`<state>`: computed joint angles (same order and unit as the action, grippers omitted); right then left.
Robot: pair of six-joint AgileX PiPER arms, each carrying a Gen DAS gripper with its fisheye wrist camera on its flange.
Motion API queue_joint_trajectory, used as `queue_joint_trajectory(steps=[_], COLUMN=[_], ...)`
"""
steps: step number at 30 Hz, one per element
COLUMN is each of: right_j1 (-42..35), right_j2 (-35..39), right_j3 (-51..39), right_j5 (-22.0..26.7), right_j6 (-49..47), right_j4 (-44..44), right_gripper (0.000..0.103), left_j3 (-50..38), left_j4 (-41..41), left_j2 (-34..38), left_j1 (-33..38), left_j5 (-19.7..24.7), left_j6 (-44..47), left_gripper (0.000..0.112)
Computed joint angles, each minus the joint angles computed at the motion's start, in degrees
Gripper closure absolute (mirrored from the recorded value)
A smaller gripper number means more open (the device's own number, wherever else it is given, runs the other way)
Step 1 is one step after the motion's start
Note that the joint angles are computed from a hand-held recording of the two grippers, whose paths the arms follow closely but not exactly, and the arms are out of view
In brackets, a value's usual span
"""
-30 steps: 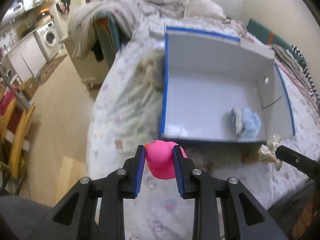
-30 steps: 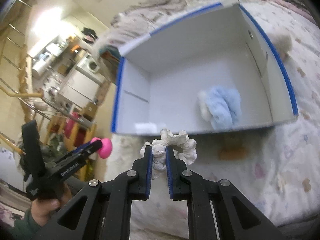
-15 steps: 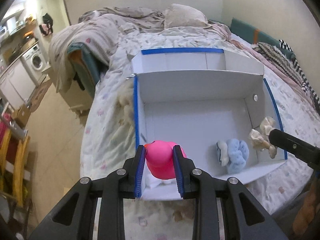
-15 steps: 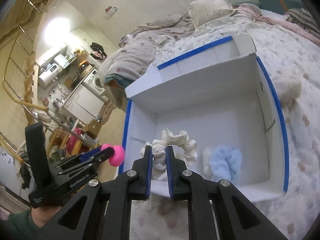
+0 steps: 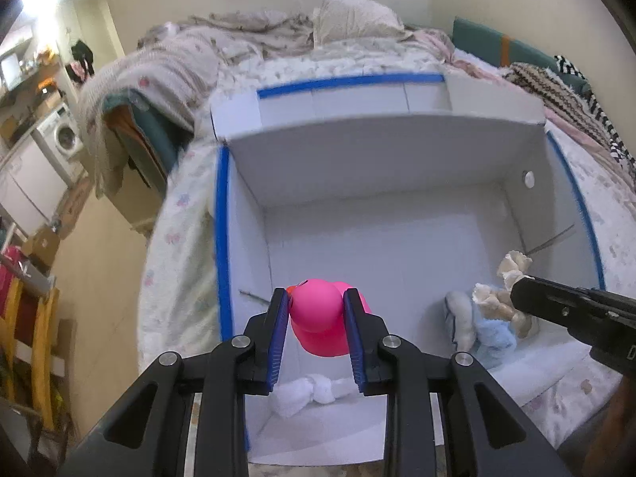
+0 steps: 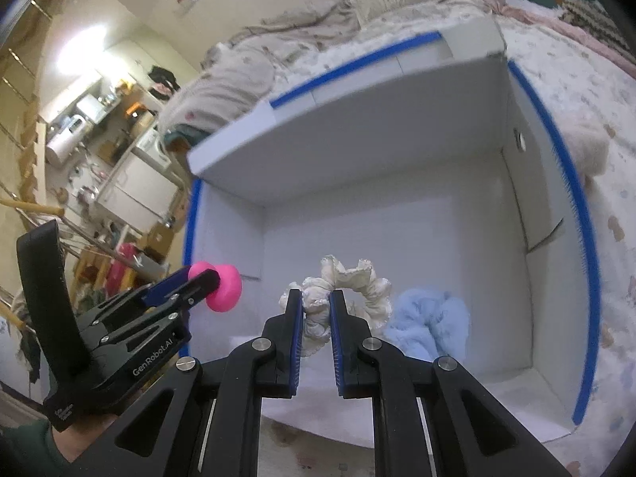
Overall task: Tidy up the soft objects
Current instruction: 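Carry the pink duck and cream scrunchie over the box with both tools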
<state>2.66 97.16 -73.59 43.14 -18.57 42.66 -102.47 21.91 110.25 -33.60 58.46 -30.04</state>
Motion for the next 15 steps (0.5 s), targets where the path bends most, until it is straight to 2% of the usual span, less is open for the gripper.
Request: queue_joint_trajectory(steps=[15], right_j1=[3.82], right_j2=[8.26], right_j3=[-5.15], right_j5=[3.82], right_j6=[7.33], right_j4=[-7.13], right_gripper=[0.088], left_j3=[0.3], left_j4=[-5.89], left_j2=[3.69], left_j1=[1.54], left_j5=[-0.41], left_j6=[3.53], left_gripper=[0.087])
